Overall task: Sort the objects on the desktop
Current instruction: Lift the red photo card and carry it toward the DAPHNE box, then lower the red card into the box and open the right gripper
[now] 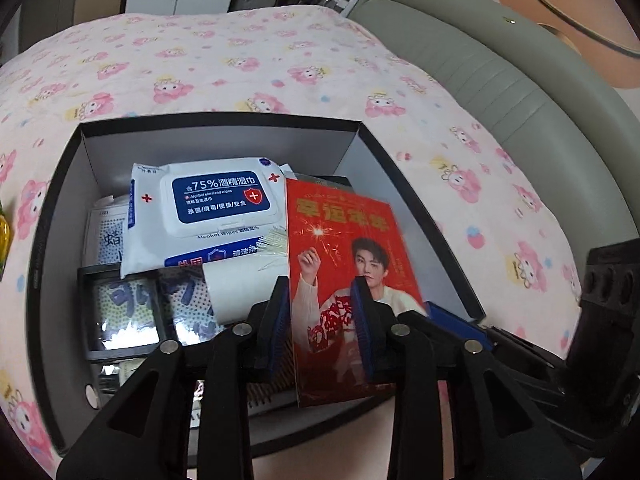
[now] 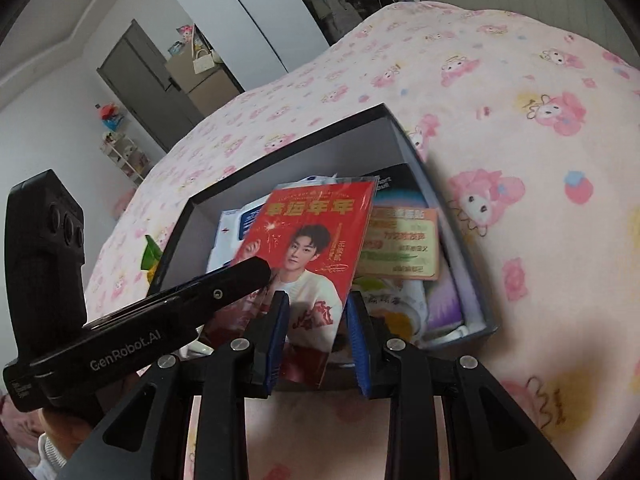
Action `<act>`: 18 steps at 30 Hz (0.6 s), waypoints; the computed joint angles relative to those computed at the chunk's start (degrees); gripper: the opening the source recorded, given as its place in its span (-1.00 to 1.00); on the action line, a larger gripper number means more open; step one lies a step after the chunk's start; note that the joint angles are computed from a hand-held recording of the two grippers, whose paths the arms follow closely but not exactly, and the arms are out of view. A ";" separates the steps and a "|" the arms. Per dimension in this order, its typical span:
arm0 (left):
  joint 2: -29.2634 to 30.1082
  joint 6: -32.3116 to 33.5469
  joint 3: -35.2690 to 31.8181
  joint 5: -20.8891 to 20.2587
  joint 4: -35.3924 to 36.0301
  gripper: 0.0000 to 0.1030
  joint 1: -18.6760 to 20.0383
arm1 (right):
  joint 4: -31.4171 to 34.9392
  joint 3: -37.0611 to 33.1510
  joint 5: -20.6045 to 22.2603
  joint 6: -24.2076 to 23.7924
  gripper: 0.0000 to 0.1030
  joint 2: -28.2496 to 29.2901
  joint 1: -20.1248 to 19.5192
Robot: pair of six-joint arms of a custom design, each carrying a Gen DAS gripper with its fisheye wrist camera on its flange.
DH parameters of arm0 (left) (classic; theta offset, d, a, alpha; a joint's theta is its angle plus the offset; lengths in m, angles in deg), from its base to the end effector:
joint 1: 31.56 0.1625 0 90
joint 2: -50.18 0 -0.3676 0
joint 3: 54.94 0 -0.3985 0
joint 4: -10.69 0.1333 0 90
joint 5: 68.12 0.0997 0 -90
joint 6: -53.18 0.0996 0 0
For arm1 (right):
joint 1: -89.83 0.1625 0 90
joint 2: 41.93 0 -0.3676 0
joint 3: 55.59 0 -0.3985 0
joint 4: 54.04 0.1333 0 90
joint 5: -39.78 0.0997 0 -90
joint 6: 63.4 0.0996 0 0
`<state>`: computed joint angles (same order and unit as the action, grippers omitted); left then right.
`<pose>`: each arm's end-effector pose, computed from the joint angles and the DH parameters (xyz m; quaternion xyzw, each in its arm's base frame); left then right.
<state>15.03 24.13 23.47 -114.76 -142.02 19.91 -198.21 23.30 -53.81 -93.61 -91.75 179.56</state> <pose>-0.2838 -0.6802 0.0660 0.0135 0.9179 -0.3330 0.2153 0.1237 -0.7185 0.2020 0.2454 -0.9443 0.2015 0.0866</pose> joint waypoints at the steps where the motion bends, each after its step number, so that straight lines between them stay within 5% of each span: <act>1: 0.28 -0.86 -0.41 0.61 0.97 -0.40 -0.05 | -0.60 0.09 -0.13 -0.29 -0.50 0.02 0.02; 7: -1.12 -3.18 2.73 3.70 0.38 -0.40 -0.78 | -5.87 2.47 -2.35 -1.61 -0.49 -0.54 0.66; 13: -1.31 -4.55 2.99 3.10 3.96 -0.40 -0.82 | -11.92 4.39 -4.03 -2.14 -0.49 -0.95 1.24; 18: -0.61 -5.31 1.71 0.17 6.57 -0.48 -0.25 | -10.04 4.36 -4.26 -2.29 -0.49 -0.94 1.19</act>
<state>14.42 18.82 25.17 -114.60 -135.46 19.66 -208.25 27.66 -58.07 -95.90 -92.69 180.75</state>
